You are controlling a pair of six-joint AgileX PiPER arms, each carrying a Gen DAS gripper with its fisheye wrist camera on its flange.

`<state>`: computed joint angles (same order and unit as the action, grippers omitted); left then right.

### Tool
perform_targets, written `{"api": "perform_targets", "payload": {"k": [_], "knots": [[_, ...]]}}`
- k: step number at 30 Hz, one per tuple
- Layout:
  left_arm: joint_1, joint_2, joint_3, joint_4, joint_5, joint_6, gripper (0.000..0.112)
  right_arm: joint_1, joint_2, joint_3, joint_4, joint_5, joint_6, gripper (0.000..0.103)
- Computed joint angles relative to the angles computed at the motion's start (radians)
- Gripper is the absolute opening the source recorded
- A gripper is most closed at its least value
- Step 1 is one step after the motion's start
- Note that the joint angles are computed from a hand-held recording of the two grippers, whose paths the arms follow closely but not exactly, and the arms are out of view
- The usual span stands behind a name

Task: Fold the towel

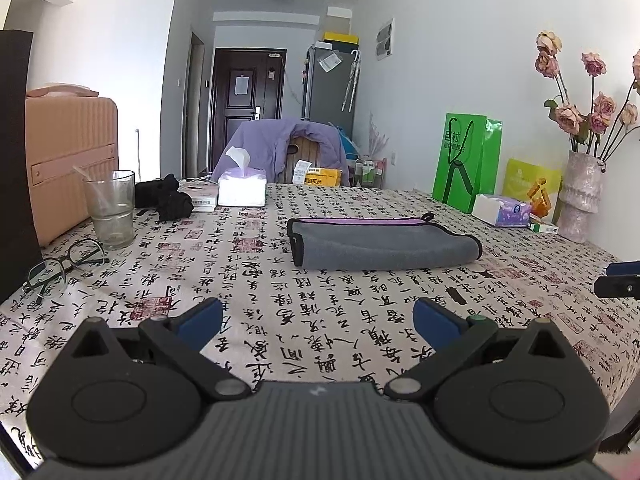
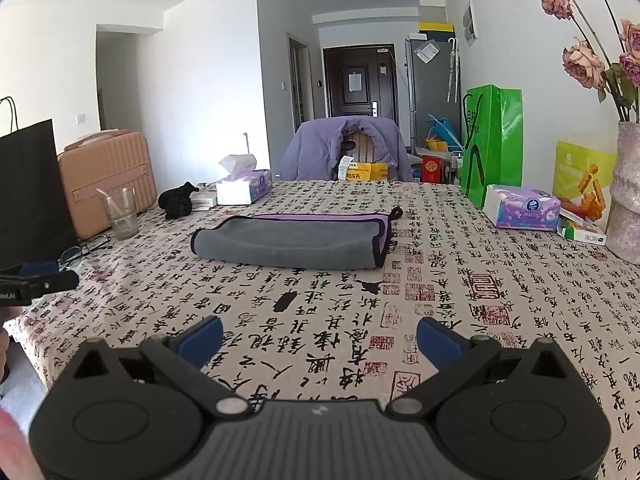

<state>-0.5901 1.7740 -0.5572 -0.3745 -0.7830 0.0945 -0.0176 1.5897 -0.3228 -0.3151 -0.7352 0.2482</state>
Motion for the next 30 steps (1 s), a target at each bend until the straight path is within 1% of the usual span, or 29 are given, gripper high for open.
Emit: {"api": "perform_targets", "payload": {"k": [20, 30], "knots": [[-0.002, -0.002, 0.002, 0.003, 0.002, -0.003, 0.103, 0.004, 0.001, 0.002, 0.006, -0.001, -0.003, 0.103], [-0.008, 0.0, 0.01, 0.01, -0.019, -0.014, 0.103, 0.007, 0.001, 0.001, 0.01, -0.001, -0.005, 0.103]]}}
